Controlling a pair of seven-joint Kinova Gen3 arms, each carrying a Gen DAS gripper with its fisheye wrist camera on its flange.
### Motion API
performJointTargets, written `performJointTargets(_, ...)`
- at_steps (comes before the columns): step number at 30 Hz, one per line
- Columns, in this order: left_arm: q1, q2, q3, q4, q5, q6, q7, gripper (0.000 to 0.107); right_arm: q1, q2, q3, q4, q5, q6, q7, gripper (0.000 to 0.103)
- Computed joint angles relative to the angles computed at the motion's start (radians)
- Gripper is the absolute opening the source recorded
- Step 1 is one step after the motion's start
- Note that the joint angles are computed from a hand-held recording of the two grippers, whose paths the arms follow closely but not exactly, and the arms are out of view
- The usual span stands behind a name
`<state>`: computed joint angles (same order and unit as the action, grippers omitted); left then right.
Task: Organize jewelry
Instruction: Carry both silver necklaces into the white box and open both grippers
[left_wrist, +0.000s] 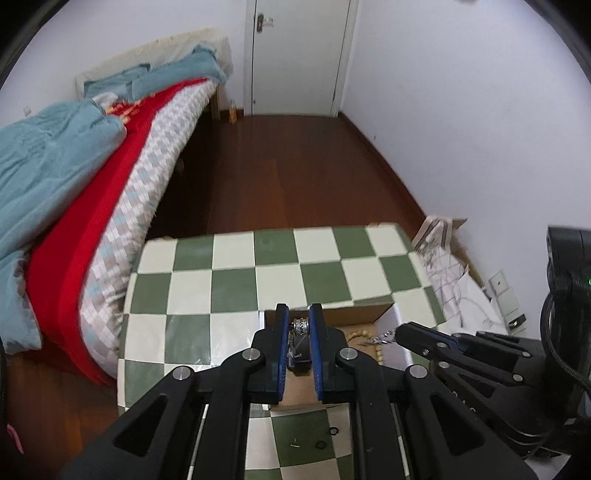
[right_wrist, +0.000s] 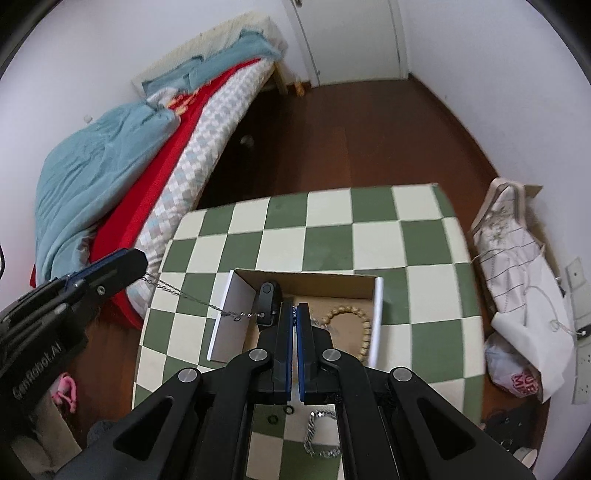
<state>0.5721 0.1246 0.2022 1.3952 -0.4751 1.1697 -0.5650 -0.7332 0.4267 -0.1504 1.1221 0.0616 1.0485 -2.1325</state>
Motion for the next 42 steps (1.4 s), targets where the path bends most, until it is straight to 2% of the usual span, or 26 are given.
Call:
performJointTargets(6, -0.062, 0.020, -0.022, 0.055, 0.120, -0.062, -0.068, 0.009, 0.040, 0.110, -0.019, -0.071, -0.083, 0.036, 0.063, 0.002)
performJointTargets(11, -0.092, 0.033, -0.042, 0.071, 0.181, -0.057, -0.062, 0.013, 0.061, 0.172, -0.022, -0.120, -0.146, 0.074, 0.098, 0.003)
performJointTargets(13, -0.084, 0.037, -0.045, 0.070, 0.154, -0.040, -0.037, 0.023, 0.053, 0.189, -0.009, -0.145, -0.143, 0.101, 0.094, 0.007)
performJointTargets(14, -0.071, 0.042, -0.045, 0.064, 0.124, -0.020, -0.014, 0.045, 0.047, 0.190, -0.001, -0.148, -0.137, 0.106, 0.087, 0.023)
performJointTargets(15, -0.056, 0.047, -0.046, 0.059, 0.089, 0.002, 0.012, 0.072, 0.040, 0.193, 0.008, -0.156, -0.125, 0.118, 0.080, 0.034)
performJointTargets(16, -0.047, 0.045, -0.048, 0.063, 0.064, 0.008, 0.032, 0.081, 0.020, 0.191, 0.025, -0.162, -0.097, 0.134, 0.067, 0.056)
performJointTargets(17, -0.032, 0.041, -0.048, 0.070, 0.030, 0.016, 0.061, 0.087, 0.001, 0.185, 0.042, -0.159, -0.067, 0.141, 0.055, 0.070)
performJointTargets(19, -0.016, 0.049, -0.043, 0.063, -0.011, 0.058, 0.083, 0.092, -0.007, 0.171, 0.045, -0.145, -0.041, 0.145, 0.046, 0.073)
performJointTargets(20, -0.012, 0.052, -0.043, 0.061, -0.022, 0.072, 0.088, 0.100, -0.019, 0.166, 0.052, -0.140, -0.019, 0.154, 0.035, 0.074)
performJointTargets(21, -0.001, 0.054, -0.041, 0.064, -0.045, 0.087, 0.104, 0.103, -0.034, 0.157, 0.060, -0.128, 0.007, 0.159, 0.023, 0.078)
performJointTargets(23, 0.021, 0.057, -0.037, 0.074, -0.085, 0.111, 0.134, 0.103, -0.077, 0.141, 0.083, -0.104, 0.076, 0.181, -0.017, 0.100)
performJointTargets(24, 0.034, 0.060, -0.034, 0.079, -0.106, 0.127, 0.151, 0.103, -0.096, 0.131, 0.089, -0.085, 0.109, 0.187, -0.037, 0.102)
performJointTargets(27, 0.066, 0.061, -0.025, 0.101, -0.151, 0.156, 0.195, 0.103, -0.131, 0.109, 0.091, -0.037, 0.178, 0.198, -0.090, 0.102)
performJointTargets(37, 0.115, 0.030, 0.018, 0.146, -0.157, 0.201, 0.289, 0.103, -0.192, -0.001, 0.048, 0.128, 0.303, 0.146, -0.245, 0.103)
performJointTargets(42, 0.167, 0.011, 0.049, 0.146, -0.217, 0.276, 0.362, 0.103, -0.228, -0.062, 0.026, 0.175, 0.372, 0.144, -0.332, 0.103)
